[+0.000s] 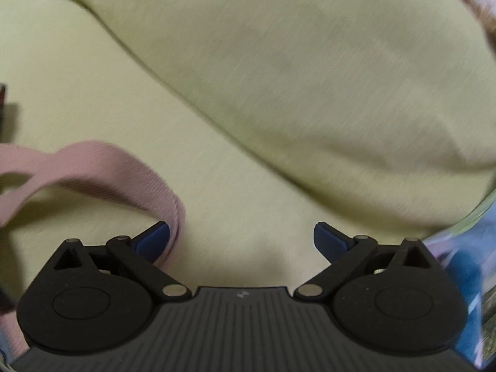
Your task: Fold shopping bag
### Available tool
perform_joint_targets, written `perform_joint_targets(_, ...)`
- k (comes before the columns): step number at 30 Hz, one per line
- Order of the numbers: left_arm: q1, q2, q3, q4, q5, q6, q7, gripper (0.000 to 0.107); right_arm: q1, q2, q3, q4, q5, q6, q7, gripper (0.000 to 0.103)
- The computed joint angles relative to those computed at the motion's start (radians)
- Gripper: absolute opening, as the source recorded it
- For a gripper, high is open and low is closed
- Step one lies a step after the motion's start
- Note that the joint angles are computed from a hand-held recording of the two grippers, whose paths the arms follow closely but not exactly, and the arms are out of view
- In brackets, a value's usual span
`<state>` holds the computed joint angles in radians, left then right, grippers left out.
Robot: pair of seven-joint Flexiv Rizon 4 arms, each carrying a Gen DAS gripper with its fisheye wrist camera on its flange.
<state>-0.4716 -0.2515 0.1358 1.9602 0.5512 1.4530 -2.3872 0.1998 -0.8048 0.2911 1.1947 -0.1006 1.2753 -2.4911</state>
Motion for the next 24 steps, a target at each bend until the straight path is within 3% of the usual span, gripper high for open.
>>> perform_joint_targets(3, -0.052, 0.024, 0.044, -0.015, 0.077, -0.032, -0.113, 0.061, -0.050, 0.061, 0.047, 0.071, 0.037, -0.023, -0.042, 0.098)
perform_joint_targets(5, -0.106, 0.056, 0.078, -0.048, 0.204, -0.120, -0.240, 0.062, -0.093, 0.107, 0.090, 0.114, 0.089, -0.043, -0.066, 0.098)
perform_joint_targets(8, -0.131, 0.119, 0.072, -0.048, 0.307, -0.221, -0.360, 0.067, -0.183, 0.189, 0.167, 0.169, 0.240, -0.078, -0.077, 0.098)
perform_joint_targets(11, -0.127, 0.179, 0.047, -0.030, 0.359, -0.325, -0.425, 0.070, -0.296, 0.254, 0.242, 0.185, 0.442, -0.186, -0.054, 0.100)
perform_joint_targets(16, -0.023, 0.194, 0.018, 0.046, 0.229, -0.259, -0.345, 0.070, -0.461, 0.342, 0.273, 0.258, 0.711, -0.445, 0.011, 0.100)
perform_joint_targets(18, 0.027, 0.179, 0.000, 0.073, 0.148, -0.213, -0.272, 0.069, -0.484, 0.366, 0.260, 0.305, 0.783, -0.463, 0.020, 0.100)
perform_joint_targets(20, 0.085, 0.158, -0.029, 0.104, 0.042, -0.153, -0.158, 0.060, -0.487, 0.372, 0.244, 0.330, 0.849, -0.463, 0.039, 0.099)
perform_joint_targets(21, 0.107, 0.148, -0.044, 0.108, 0.018, -0.141, -0.128, 0.049, -0.483, 0.369, 0.236, 0.335, 0.880, -0.462, 0.052, 0.097)
perform_joint_targets(24, 0.155, 0.124, -0.082, 0.108, -0.012, -0.131, -0.089, 0.043, -0.466, 0.360, 0.212, 0.345, 0.966, -0.460, 0.083, 0.093)
